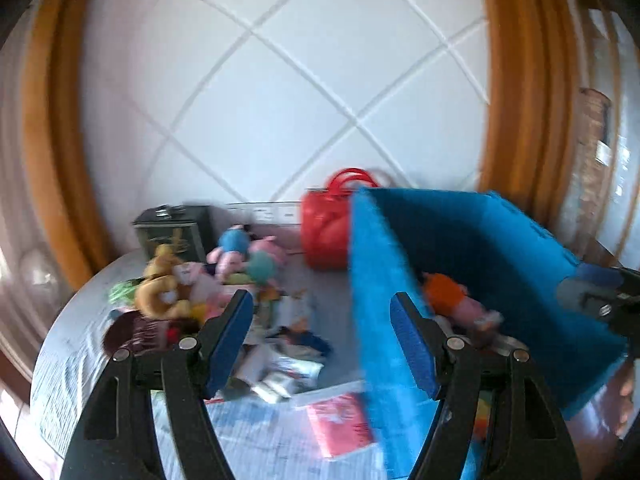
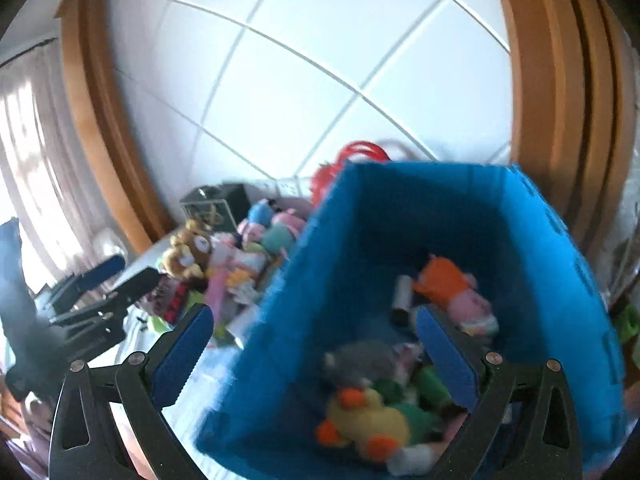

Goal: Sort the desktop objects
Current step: 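Move both grippers back from the bin toward the pile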

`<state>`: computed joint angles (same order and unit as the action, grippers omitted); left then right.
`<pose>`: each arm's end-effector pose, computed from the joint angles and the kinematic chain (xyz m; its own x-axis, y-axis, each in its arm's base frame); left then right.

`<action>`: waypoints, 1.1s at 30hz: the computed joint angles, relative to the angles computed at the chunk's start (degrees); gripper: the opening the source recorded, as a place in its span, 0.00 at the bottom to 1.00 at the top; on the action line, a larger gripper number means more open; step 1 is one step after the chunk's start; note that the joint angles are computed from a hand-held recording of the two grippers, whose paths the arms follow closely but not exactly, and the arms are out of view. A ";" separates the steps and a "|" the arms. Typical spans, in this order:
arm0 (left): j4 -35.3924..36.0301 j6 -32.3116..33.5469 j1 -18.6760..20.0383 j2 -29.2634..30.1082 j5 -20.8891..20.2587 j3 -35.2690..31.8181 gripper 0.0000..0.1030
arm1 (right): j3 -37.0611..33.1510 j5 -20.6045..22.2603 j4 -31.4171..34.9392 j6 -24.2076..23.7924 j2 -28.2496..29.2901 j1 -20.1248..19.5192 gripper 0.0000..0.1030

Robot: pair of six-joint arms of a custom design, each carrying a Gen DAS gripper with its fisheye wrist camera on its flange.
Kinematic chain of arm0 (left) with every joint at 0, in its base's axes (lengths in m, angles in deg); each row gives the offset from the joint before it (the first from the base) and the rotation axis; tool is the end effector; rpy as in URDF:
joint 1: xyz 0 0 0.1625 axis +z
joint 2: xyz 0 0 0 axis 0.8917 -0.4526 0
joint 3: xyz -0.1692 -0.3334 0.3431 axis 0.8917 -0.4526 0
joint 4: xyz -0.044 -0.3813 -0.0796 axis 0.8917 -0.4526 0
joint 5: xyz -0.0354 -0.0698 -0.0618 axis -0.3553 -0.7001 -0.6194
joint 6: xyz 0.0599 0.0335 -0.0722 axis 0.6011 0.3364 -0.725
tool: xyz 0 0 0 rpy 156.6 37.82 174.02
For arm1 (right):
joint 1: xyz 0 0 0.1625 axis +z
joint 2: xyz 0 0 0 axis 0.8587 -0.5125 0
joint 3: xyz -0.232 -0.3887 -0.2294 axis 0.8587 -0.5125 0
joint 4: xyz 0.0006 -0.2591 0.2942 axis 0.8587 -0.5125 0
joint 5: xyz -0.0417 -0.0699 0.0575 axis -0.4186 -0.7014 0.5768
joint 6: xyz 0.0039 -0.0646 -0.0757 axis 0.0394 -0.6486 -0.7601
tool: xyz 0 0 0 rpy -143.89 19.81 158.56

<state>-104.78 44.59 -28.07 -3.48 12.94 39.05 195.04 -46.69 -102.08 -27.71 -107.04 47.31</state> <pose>-0.4848 -0.5733 0.2352 -0.6122 0.5563 -0.5619 0.7906 0.4221 -0.4435 0.2351 -0.4745 0.4676 -0.8041 -0.2027 0.5589 -0.5548 0.5938 -0.5828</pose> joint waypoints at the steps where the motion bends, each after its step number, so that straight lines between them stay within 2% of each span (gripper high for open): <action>1: -0.09 0.17 1.05 -0.57 0.34 0.17 0.68 | 0.33 0.31 -1.90 0.23 1.08 0.83 1.00; 6: -1.79 3.22 5.46 -2.83 -1.71 0.76 0.68 | 2.04 2.25 -12.79 0.98 6.34 4.27 1.00; 11: -1.40 8.98 10.34 -3.51 -1.58 -0.51 0.68 | 0.88 -0.94 -18.35 -0.55 14.33 8.03 1.00; 17: 4.59 12.23 16.76 -3.51 -2.09 -3.40 0.68 | -1.44 -2.85 -17.78 3.30 22.30 8.69 1.00; 21: 9.72 10.09 20.76 -3.03 -1.45 -6.36 0.68 | -2.76 -5.00 -14.43 7.51 26.40 7.41 1.00; 24: 12.81 8.45 23.54 -2.13 0.98 -9.54 0.68 | -3.98 -5.72 -11.13 10.62 28.27 6.39 1.00; 28: 15.78 7.89 26.04 -0.33 2.98 -14.14 0.68 | -6.03 -6.09 -8.35 13.11 31.28 5.05 1.00; 33: 21.81 7.83 27.73 2.13 2.80 -20.49 0.68 | -10.15 -5.75 -4.11 14.27 34.87 4.42 1.00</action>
<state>-82.97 52.42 -0.34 -1.35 15.74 18.56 184.89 -52.44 -106.19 -13.44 -72.18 51.73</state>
